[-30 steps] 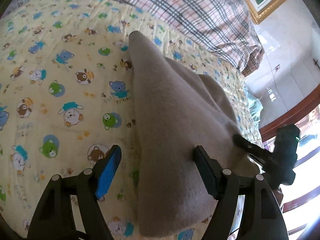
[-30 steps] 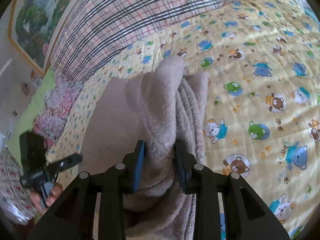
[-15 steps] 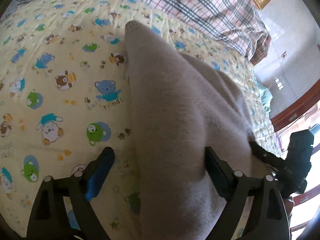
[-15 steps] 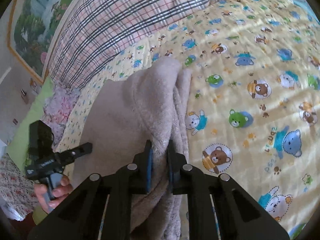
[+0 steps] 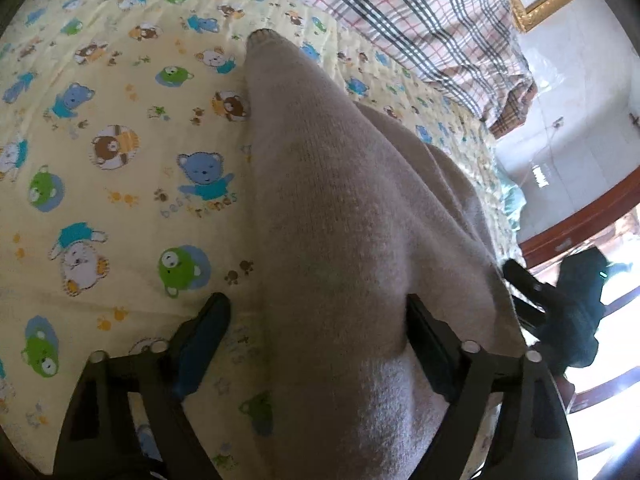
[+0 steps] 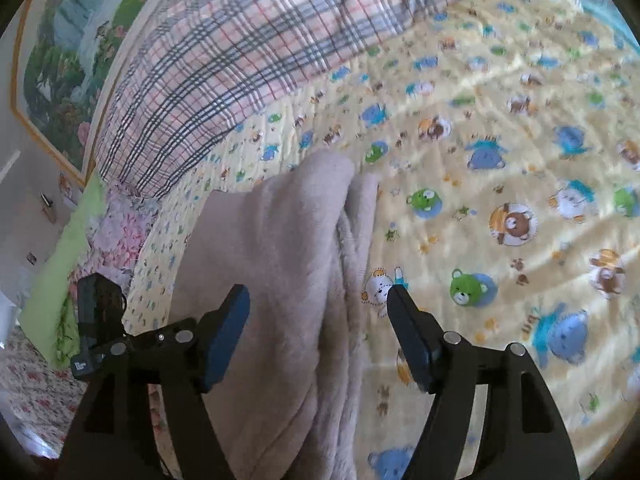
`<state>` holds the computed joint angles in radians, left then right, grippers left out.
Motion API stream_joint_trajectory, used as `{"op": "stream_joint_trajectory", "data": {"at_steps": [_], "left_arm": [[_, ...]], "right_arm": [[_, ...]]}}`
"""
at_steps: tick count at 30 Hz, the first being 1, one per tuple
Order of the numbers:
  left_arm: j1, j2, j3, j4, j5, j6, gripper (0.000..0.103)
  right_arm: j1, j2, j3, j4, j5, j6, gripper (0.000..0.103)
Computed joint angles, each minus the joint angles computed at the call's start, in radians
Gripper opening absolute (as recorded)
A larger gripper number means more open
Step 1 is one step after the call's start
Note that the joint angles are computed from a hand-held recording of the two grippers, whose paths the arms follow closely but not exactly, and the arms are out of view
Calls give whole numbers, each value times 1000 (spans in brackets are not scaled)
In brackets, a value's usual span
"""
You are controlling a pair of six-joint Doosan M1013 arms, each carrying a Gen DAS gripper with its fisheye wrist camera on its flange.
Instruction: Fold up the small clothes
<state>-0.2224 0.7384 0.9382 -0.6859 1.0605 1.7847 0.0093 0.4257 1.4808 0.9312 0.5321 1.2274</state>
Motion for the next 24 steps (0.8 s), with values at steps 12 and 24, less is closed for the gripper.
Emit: {"op": "stream_joint_trajectory", "data": {"at_steps": [12,24], "left_arm": [[24,-14,48,-189,-10,95,46],[120,-197,249,-194,-168,213,44]], "right_arm": [[8,64,-74,58,163,-63,33],[98,64,-96,287,161,-334,29]]}}
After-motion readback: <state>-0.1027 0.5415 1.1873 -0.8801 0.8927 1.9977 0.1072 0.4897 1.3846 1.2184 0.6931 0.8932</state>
